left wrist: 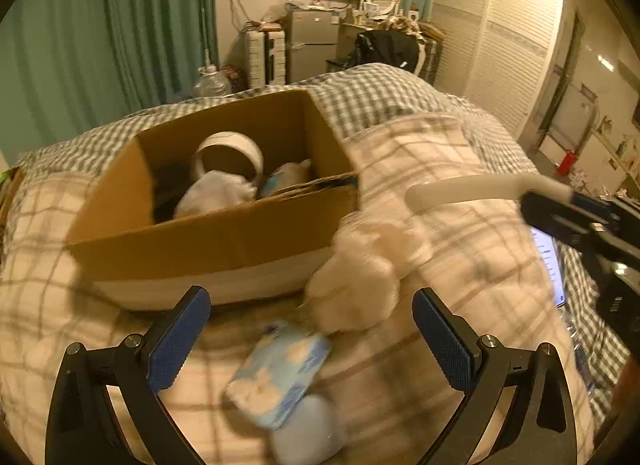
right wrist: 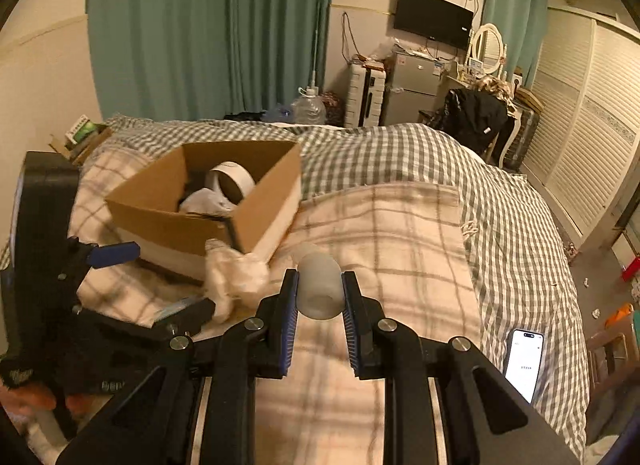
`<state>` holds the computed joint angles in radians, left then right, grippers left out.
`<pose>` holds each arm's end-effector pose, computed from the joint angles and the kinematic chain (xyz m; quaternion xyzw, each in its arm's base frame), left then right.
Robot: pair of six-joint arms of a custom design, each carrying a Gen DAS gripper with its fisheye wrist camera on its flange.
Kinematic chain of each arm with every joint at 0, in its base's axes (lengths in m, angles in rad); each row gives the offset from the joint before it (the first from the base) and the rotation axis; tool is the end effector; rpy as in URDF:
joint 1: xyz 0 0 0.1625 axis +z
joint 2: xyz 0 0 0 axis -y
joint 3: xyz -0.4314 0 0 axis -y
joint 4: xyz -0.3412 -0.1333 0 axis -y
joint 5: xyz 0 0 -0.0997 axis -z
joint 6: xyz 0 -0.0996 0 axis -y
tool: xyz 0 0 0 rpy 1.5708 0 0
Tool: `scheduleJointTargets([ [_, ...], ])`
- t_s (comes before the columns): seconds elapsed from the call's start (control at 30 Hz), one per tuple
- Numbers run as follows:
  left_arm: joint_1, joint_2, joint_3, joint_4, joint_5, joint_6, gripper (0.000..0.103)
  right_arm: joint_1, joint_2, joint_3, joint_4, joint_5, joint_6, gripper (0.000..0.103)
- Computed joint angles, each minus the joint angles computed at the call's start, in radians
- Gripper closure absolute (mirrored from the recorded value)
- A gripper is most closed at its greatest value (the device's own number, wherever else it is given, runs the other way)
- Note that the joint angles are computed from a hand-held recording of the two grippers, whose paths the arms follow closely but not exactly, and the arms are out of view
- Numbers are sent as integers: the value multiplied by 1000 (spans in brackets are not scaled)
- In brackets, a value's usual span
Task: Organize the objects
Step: 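Grasp the white lace cloth with the left tool, then carry the cylinder and lace cloth into the box and open both tools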
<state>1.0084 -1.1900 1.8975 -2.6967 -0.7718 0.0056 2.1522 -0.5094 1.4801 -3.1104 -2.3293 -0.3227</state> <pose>-0.1142 -0.5651 0.3183 0.1750 0.8877 -0.2885 0.3132 0.4343 -0.5429 0.0841 0.2960 -0.8474 0.3044 0.3188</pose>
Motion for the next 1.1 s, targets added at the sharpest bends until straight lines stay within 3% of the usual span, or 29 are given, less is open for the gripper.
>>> scheduleJointTargets([
  [0.1, 10, 39, -28, -12, -5, 17, 0, -18, 5, -9, 8, 13, 9, 83],
  [0.23, 28, 80, -61, 5, -31, 26, 29, -38, 10, -9, 30, 32, 30, 83],
  [0.33, 36, 69, -68, 56, -60, 7, 87, -37, 10, -1, 25, 31, 35, 83],
  [0.63, -16, -83, -3, 76, -105, -40, 92, 12, -18, 22, -3, 25, 26, 83],
  [0.83, -93, -176, -11, 133, -20, -43, 93, 78, -43, 11, -8, 37, 2, 83],
  [1.1, -123, -219, -104, 207, 71, -13, 92, 145, 8, -170, 73, 81, -63, 83],
])
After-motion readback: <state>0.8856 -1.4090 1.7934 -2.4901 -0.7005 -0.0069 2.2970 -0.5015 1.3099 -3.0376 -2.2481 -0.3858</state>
